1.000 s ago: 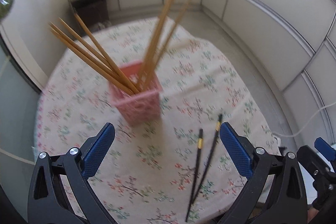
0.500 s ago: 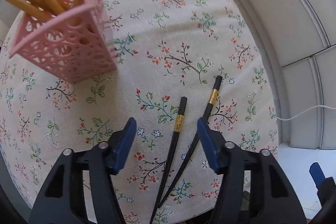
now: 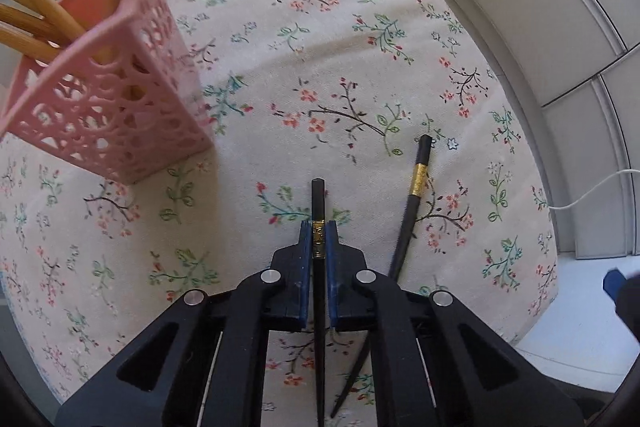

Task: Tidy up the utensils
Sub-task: 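Move the left tool to the black chopsticks and grasp one, then lift the black chopstick upright with the left tool while the right tool grasps the other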

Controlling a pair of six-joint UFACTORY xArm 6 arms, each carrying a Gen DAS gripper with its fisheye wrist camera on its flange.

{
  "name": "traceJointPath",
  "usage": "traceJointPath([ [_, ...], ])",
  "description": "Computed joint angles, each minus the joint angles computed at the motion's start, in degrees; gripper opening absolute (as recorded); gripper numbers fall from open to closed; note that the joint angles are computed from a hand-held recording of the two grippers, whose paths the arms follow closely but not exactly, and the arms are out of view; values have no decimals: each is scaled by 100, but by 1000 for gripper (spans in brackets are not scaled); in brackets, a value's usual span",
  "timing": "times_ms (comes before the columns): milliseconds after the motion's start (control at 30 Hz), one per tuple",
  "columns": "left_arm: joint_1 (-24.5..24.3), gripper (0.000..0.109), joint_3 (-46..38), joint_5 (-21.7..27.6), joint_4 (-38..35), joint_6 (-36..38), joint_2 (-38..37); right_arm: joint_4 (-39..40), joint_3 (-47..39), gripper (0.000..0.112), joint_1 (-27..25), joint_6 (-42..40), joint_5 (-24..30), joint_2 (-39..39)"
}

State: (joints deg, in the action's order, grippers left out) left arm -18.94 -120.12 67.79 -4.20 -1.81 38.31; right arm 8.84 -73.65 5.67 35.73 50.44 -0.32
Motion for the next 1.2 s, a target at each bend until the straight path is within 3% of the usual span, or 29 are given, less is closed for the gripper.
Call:
traceJointPath([
  [233, 154, 6, 826, -423, 31, 307, -800, -15, -1055, 96, 143, 42, 406, 1142],
  [467, 352, 6, 1770, -1295, 458, 226, -1895, -181, -2340, 94, 484, -48, 953, 2273],
  [633, 419, 6, 2211, -1927, 661, 45, -2371, 53, -3193, 73, 562, -249, 1475, 2994],
  [767, 407, 6, 2320, -2154, 674, 41, -2524, -254, -3555, 61, 655, -139, 1514, 3245],
  [800, 394, 6, 2323, -2182, 709, 19, -2529, -345, -3590, 47, 671, -107, 1504, 3268],
  [867, 386, 6, 2421, -2213, 764, -6, -2606, -352, -3584, 36, 672, -113, 1465, 3273],
  [933, 361, 6, 2425, -2255, 777, -43, -2588, -4, -3480, 10, 603, -206, 1413, 3232],
  [1200, 407, 6, 2665, -2481, 672, 78, -2786, 190, -2449, 7, 675, -265, 213, 2276],
])
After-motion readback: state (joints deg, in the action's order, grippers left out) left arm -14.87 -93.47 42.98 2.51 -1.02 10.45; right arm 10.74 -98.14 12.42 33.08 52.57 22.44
